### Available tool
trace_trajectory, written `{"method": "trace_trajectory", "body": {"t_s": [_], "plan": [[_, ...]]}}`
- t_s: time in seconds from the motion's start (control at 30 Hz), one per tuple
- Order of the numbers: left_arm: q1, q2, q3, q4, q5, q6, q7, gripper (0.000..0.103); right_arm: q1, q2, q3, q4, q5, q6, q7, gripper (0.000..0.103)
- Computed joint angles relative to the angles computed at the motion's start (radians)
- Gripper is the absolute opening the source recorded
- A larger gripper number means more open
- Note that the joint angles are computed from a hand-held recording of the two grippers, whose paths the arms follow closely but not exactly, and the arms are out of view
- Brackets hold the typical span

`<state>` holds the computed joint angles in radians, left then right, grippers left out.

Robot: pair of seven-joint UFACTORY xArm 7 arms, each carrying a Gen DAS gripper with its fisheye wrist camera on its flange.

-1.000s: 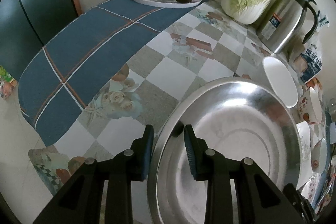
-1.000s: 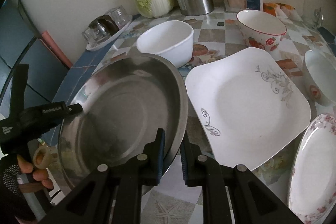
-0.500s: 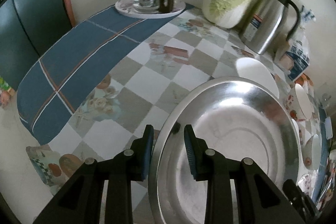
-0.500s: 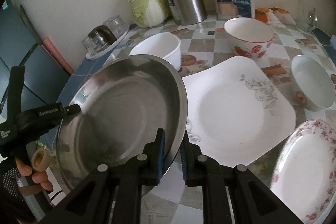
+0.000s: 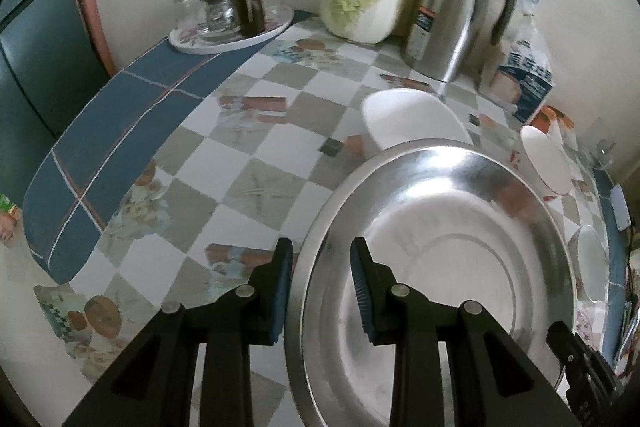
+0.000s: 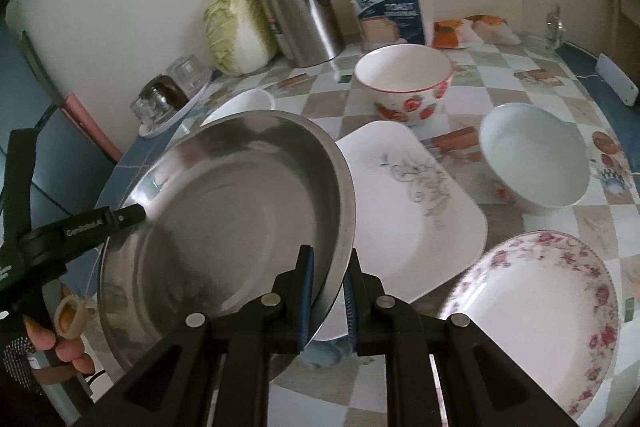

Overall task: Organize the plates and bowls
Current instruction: 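Lift the steel tray with both grippers and lower it onto the white square plate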

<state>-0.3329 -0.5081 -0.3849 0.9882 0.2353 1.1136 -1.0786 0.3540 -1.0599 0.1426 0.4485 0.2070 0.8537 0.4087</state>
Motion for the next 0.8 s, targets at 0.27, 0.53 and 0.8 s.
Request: {"method": "trace_trajectory", "body": {"t_s": [0.27,0.53,0.8], "plan": [[-0.023,0.085,-0.023,0.056,0.021,-0.040,-0.015,0.031,-0.052,-0.043,-0.052,-0.023,-0.025,0.025,-0.032,0.015],[-0.069,0.179,-0.021,0.097,0.054,-0.073,-0.038,0.031,-0.124,-0.073,-0.069,-0.042,-0.048,0.057,-0.044,0.015],[-0.097,0.208,0.003,0.089,0.062,-0.096,-0.043,0.031,-0.143,-0.068,-0.088,-0.069,-0.036,0.035,-0.068,0.015]]}}
